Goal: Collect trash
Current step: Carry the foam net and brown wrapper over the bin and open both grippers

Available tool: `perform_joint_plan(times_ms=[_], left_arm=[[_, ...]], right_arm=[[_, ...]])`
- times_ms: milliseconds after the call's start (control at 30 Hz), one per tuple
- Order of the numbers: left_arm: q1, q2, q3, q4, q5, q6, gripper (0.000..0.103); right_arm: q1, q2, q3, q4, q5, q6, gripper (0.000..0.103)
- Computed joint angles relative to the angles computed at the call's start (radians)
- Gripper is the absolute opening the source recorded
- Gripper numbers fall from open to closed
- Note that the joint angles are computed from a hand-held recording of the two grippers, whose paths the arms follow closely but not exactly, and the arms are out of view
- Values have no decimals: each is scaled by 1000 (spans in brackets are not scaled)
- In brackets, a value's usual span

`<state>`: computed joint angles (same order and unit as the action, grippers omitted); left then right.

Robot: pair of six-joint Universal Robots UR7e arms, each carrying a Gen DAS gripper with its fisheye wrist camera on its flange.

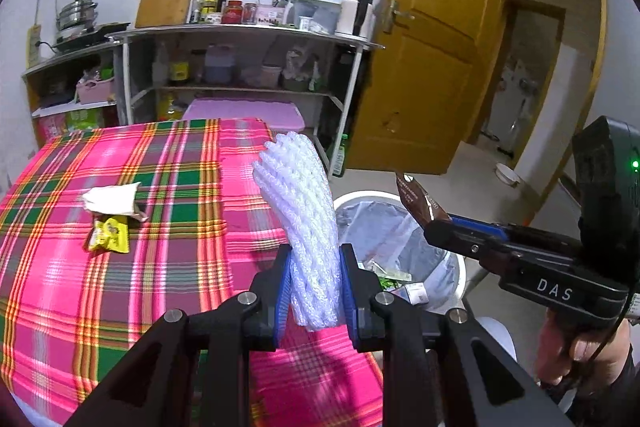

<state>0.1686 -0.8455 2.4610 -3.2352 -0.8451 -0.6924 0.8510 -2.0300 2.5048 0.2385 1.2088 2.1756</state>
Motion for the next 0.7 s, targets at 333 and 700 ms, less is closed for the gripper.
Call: perform_joint_plan(times_ms=[333,700], left_arm=[[33,75,-69,-23,-47,68,23],[88,167,-158,-22,-96,132,23]], right_arm=[[-165,-38,-10,60,-100,-46,22],[-229,18,-47,58,-110,-34,22]])
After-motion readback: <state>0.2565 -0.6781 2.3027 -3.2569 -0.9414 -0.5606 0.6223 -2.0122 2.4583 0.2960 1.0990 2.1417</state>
